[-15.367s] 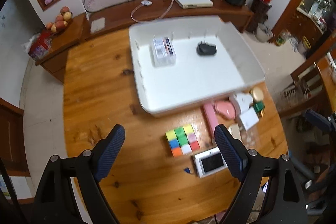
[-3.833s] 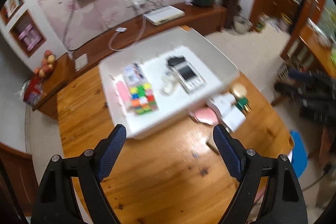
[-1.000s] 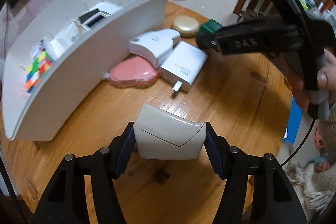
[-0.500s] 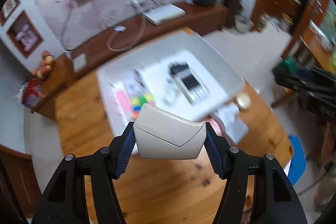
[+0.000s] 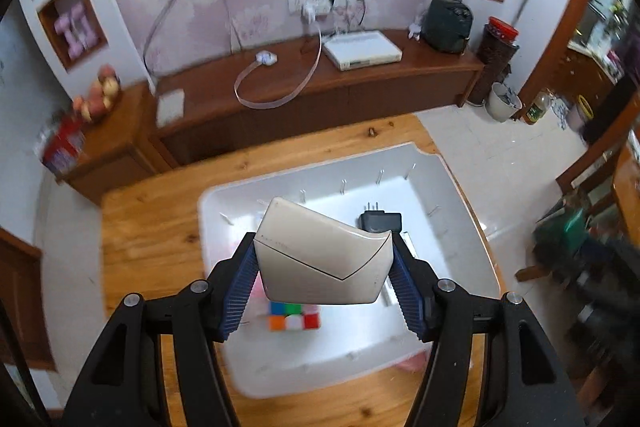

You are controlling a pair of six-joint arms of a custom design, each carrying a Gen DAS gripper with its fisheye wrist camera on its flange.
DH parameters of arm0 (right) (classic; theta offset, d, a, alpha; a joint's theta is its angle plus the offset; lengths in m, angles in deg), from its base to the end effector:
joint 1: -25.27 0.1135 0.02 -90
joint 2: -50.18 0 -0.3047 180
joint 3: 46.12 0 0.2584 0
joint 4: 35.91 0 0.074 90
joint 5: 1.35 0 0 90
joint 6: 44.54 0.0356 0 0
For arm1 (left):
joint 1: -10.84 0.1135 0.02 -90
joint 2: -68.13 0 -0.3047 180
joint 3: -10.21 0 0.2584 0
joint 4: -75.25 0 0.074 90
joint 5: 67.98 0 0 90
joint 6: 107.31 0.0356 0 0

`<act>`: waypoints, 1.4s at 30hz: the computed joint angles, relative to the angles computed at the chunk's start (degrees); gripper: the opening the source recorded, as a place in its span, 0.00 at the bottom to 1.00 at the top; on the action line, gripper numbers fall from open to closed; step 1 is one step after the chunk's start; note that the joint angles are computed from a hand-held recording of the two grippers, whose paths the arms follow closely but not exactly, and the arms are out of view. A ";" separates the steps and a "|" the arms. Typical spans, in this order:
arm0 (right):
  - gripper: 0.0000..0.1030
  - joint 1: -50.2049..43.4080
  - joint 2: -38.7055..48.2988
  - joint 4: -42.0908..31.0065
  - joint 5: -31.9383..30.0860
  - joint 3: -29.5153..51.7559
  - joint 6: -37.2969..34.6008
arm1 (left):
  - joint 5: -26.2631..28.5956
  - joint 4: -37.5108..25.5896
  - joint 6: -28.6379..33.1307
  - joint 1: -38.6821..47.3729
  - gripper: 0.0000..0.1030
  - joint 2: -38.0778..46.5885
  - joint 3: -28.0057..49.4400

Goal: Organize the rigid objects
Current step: 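Carry the beige box and green bottle into the bin and release both, then grasp the white charger with the right tool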

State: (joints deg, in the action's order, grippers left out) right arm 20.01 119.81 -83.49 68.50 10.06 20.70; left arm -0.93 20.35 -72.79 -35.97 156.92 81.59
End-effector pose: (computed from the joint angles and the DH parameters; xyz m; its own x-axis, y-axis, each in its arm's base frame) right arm 0.2175 -0.0077 0.2451 -0.7576 -0.3251 -0.5660 -0.4376 0.8964 0.0708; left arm 0.2104 -0.2038 0.2391 -0.8559 -0.1968 -0.4783 -0.2027 0.9784 -0.0398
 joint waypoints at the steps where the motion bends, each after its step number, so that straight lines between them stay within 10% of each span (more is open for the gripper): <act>1: 0.40 0.78 1.26 1.64 0.98 -1.15 0.37 | 1.85 3.69 0.81 1.86 0.64 1.84 -1.48; 8: 0.40 8.71 14.99 15.98 9.86 -7.25 4.50 | 8.24 16.04 2.16 7.67 0.64 11.77 -4.67; 24: 0.41 17.56 26.92 27.29 23.30 -10.29 6.22 | 11.62 20.52 1.36 10.56 0.65 25.16 -0.84; 28: 0.62 19.01 23.29 27.98 24.18 -12.24 6.44 | 11.96 21.50 -0.14 10.60 0.67 25.17 -1.62; 31: 0.63 18.90 19.83 27.21 24.05 -13.27 5.92 | 12.31 22.49 -0.87 10.60 0.83 23.40 -3.30; 42: 0.63 10.24 0.47 15.17 14.54 -15.86 -1.26 | 7.40 14.22 -3.19 5.79 0.84 10.02 -6.56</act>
